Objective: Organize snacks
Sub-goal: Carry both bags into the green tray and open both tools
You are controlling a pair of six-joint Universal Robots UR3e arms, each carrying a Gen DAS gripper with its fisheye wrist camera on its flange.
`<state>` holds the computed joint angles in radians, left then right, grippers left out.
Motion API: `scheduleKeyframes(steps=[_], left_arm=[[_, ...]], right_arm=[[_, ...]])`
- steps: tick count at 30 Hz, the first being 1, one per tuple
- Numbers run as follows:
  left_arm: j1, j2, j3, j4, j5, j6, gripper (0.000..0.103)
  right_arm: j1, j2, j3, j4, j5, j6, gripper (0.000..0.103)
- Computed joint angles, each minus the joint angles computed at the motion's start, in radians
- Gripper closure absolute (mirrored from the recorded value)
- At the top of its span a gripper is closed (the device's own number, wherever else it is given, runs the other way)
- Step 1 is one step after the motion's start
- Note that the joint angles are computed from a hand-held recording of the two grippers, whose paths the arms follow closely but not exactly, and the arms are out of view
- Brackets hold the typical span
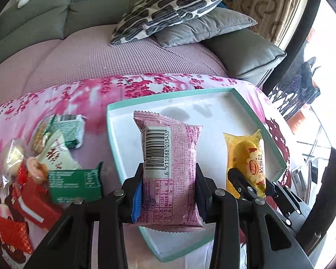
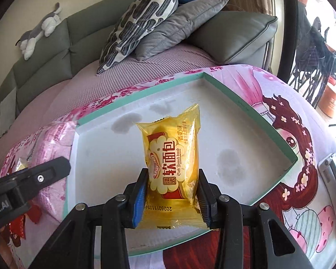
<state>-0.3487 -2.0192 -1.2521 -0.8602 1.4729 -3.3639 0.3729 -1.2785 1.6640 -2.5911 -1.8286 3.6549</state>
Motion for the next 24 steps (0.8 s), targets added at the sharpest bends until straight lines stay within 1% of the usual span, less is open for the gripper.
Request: scheduleKeyframes(steps=[3,7,10,12,15,20,24], left_arm=[[-0.019,-0.100,0.123,-0.060,0.012,-0.003,0.062],[-0.023,-0.171,0.186,-0.067,0.019,-0.017,0.062],[-0.026,-0.216,0.244,-0.106,0.035,-0.021,0.062],[-0.029,-0.226,0.250,-0.115,0.044,-0.025,0.062],[-0.031,-0.234,0.239,-0.107,0.049,-0.035,0.062],[-0.039,-0.241,0.203,-0.023,0.081,-0.052,0.060],[-0.039,-0.256,0.217,-0.003,0.092,-0.057,0.055]], right_arm=[[-0.009,0.010,0.003,0.015,-0.007,-0.003,0.060],[-0.021,0.015,0.008,0.010,-0.002,-0.003,0.060],[-0.024,0.018,0.008,0.010,0.001,-0.005,0.060],[-0.022,0.021,0.002,0.017,-0.002,-0.006,0.060],[-0.022,0.024,-0.002,0.022,-0.002,-0.003,0.060],[-0.019,0.026,-0.007,0.028,-0.004,-0.003,0.060],[-0.019,0.028,-0.008,0.029,-0.001,0.001,0.060]])
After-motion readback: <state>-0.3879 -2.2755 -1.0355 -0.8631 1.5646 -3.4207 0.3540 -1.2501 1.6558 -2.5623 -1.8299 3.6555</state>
